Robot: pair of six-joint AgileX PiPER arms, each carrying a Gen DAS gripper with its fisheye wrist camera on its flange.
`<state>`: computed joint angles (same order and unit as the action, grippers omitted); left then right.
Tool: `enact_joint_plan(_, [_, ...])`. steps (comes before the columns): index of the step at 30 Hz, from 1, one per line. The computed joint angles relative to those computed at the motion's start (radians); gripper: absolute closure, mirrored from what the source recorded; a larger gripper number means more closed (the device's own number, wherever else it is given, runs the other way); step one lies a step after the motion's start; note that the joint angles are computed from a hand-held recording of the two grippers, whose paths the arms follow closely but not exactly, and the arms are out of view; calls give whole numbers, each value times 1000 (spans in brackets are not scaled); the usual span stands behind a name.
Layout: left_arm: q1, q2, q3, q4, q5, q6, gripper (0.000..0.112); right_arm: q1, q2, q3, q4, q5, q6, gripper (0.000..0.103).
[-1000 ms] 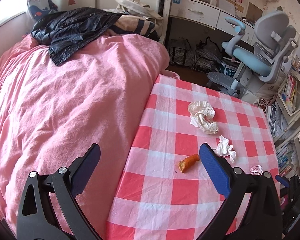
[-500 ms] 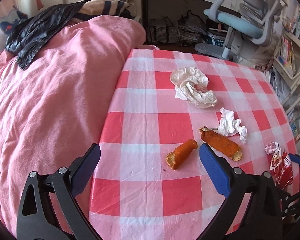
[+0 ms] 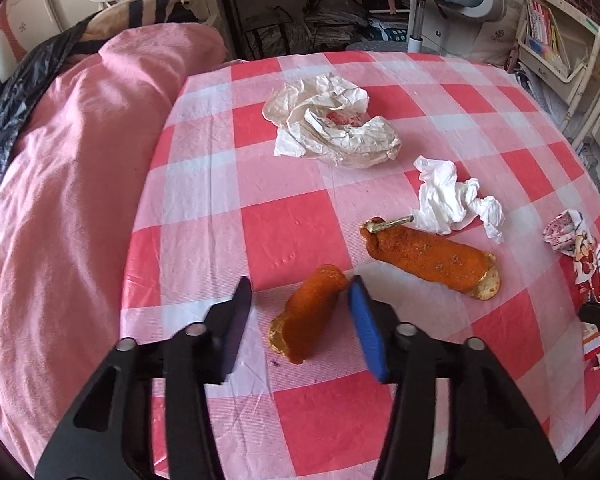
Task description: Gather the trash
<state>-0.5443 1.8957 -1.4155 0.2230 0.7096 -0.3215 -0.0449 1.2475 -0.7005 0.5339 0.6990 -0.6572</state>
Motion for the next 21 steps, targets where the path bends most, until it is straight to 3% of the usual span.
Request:
enact_joint_plan(4, [9, -13, -1, -72, 27, 82, 86, -3, -22, -6, 13, 8, -20, 59])
enact_joint_plan(9, [20, -83, 23, -93, 24, 82, 87, -12, -78, 1, 29, 20, -49, 59])
enact_joint_plan(15, [-23, -175, 72, -117, -9, 60, 87, -157, -129, 16, 134, 84, -180, 59])
enact_joint_plan(21, [-200, -187, 30, -74, -32, 0, 87, -375, -218, 36, 207, 202, -323, 59])
